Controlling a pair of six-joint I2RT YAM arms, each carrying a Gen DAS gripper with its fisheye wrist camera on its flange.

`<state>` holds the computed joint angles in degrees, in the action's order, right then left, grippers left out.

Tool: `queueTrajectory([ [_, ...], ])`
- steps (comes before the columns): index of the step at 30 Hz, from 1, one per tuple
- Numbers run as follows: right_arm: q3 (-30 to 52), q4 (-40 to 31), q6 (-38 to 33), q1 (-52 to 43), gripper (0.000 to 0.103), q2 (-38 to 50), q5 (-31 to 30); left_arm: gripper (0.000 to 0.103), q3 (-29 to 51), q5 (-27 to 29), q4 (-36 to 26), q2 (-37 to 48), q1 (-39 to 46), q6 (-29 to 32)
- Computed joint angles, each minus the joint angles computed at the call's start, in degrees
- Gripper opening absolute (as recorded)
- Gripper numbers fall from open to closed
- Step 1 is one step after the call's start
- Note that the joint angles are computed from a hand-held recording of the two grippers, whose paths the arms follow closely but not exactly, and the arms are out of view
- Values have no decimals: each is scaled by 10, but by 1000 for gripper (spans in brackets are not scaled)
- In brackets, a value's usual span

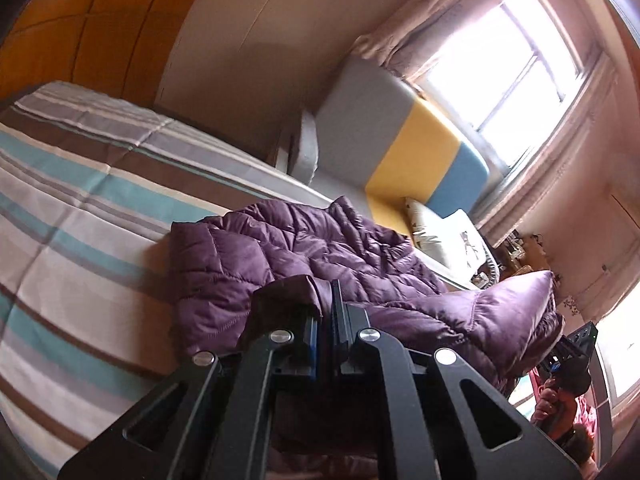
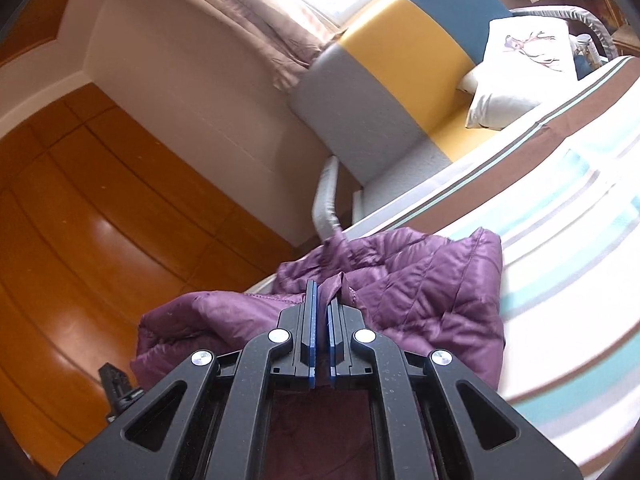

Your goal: Fold large clothes

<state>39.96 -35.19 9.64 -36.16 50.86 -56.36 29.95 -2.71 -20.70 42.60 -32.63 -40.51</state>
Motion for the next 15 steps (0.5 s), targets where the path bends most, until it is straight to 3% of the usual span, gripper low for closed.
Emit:
queueTrajectory([
  [8, -12, 133, 75, 104, 4, 99, 141, 8, 26, 11, 87, 170, 34, 4],
  [12, -17, 166, 82, 144, 4, 132, 208, 9, 29, -10, 118, 218, 26, 6],
  [15, -18, 173, 58, 195, 4, 135, 294, 9, 33, -34, 129, 241, 14, 16],
])
